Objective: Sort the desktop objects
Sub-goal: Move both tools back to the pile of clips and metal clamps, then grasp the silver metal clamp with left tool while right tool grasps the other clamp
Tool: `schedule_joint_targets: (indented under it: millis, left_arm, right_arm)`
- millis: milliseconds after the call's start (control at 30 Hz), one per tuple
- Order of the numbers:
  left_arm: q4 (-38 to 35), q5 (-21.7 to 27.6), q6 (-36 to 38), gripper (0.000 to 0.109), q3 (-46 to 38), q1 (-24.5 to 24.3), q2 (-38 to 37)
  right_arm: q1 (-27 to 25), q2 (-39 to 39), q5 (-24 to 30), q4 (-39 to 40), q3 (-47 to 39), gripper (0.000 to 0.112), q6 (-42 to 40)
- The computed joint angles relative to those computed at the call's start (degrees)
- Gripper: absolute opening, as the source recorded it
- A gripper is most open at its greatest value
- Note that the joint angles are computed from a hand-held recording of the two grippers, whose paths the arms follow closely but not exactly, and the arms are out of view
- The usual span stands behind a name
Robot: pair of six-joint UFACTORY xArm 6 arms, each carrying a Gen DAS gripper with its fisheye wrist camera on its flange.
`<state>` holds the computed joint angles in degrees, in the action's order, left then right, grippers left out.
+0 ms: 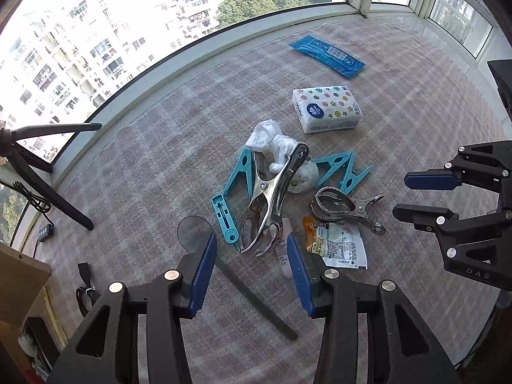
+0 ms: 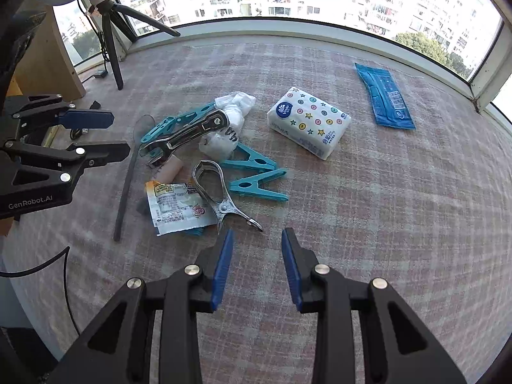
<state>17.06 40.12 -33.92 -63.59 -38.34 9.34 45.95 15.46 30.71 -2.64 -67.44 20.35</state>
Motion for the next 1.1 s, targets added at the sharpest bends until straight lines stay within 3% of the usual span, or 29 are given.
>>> schedule_joint_targets:
  millis: [300, 667, 767, 867, 1100]
  left_arm:
    - [-1.5, 0.8, 3.5, 0.044, -6.3, 1.0, 6.7]
    - [-3.7, 1.1, 6.2, 0.043, -9.2, 1.7, 11.2]
    - [-6.8, 0.6, 8.3, 0.034, -9.0, 2.1, 11.4]
    - [-7.4, -0.9, 9.0, 0.033, -7.4, 2.5, 10.6]
    - [-12.4, -3.8, 10.8, 0.018, -3.7, 3.5, 7.5]
  right_arm:
    - [0.2, 7.4, 2.5, 4.2, -7.9, 0.031, -7.8]
    - [0.2, 11.4, 5.3, 6.7, -12.6, 0.031, -10.4]
    - [0.4, 12.3, 5.4, 7.2, -13.4, 0.03, -10.3]
    - [-0.1, 11.9, 4.9, 10.6, -12.8, 0.021, -11.2]
    - [-0.2, 9.1, 4.3, 10.3, -9.6, 0.02, -9.2]
